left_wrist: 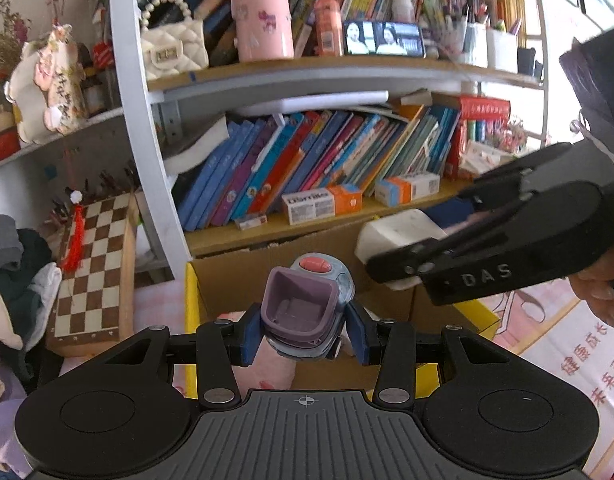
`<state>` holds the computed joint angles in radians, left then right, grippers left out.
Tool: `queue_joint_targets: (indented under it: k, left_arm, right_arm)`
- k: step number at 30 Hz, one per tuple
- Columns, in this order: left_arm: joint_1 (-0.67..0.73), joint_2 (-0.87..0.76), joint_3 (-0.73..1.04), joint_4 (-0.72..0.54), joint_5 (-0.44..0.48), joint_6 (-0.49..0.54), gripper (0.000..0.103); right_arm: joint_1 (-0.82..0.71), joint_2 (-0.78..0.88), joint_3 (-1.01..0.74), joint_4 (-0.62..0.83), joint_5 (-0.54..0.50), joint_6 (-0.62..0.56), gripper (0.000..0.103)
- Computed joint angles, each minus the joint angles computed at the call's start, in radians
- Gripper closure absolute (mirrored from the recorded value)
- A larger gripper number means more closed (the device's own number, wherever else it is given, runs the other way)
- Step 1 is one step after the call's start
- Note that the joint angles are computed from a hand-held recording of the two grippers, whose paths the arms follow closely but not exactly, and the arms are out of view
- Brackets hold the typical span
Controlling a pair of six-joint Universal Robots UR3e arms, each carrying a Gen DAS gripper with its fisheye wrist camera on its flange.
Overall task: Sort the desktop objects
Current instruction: 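Open the left tool to drop the car while the right tool releases the block into the box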
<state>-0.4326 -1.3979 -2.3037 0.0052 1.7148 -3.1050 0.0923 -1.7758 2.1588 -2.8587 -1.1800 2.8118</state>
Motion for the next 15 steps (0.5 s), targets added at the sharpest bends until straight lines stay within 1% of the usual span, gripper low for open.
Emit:
queue_joint_targets:
  k: [7, 12, 15]
  left_arm:
    - [0.0, -0.11, 0.073, -0.047, -0.006, -0.004, 0.061]
    - [0.034, -0.165, 0.118, -0.103, -0.044, -0.02, 0.061]
    - [0.044, -0.184, 0.144, -0.142, -0.061, -0.019, 0.061]
  right_arm:
    - [0.054, 0.233, -0.168, 0.001, -0.036, -0.071, 0.055]
    - [0.076, 0.387, -0.334, 0.081, -0.038, -0.111, 0.055]
    - [0.102, 0.482, -0.442, 0.129, -0.066, -0.141, 0.055]
